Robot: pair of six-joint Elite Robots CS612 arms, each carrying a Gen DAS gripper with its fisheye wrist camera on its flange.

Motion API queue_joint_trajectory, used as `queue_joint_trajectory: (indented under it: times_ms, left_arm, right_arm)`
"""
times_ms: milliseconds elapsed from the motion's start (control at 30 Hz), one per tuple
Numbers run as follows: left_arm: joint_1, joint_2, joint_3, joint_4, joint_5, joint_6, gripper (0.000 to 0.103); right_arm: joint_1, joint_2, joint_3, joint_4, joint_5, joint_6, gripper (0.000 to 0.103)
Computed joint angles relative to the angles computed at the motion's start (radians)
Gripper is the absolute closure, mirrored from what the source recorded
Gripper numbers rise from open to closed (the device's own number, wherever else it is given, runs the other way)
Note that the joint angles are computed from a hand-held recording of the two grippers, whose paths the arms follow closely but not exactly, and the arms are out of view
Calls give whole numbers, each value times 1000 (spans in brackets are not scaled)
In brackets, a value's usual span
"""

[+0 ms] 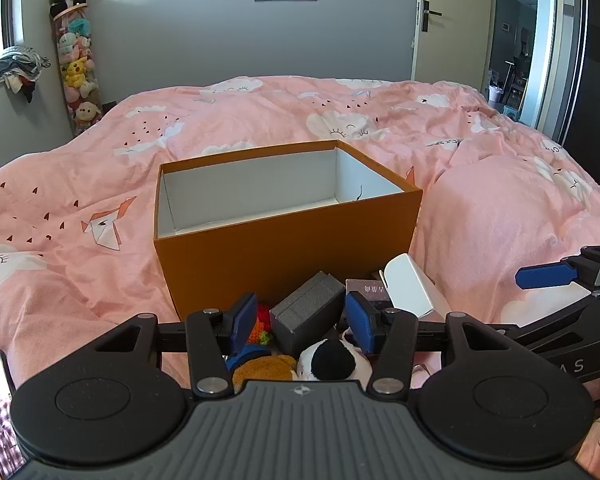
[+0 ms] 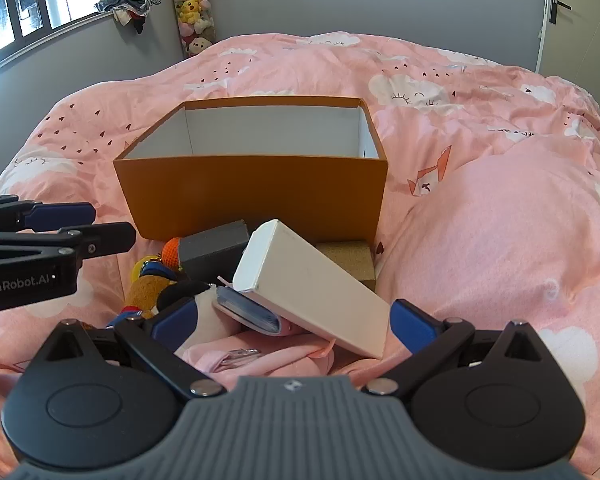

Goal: Organize objects

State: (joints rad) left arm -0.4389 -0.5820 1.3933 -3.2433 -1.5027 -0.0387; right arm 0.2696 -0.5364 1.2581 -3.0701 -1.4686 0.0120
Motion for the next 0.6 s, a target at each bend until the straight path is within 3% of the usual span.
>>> queue_joint_trajectory:
  times_ms: [400,600]
  left_arm:
    - [-1,3,-3,8,-5,2,43]
    - [4,9,-20,46,-48,18,43]
  right_arm:
    - [-1,0,-3,12,3,2,1]
    - [-5,0,-9,35,9,9,1]
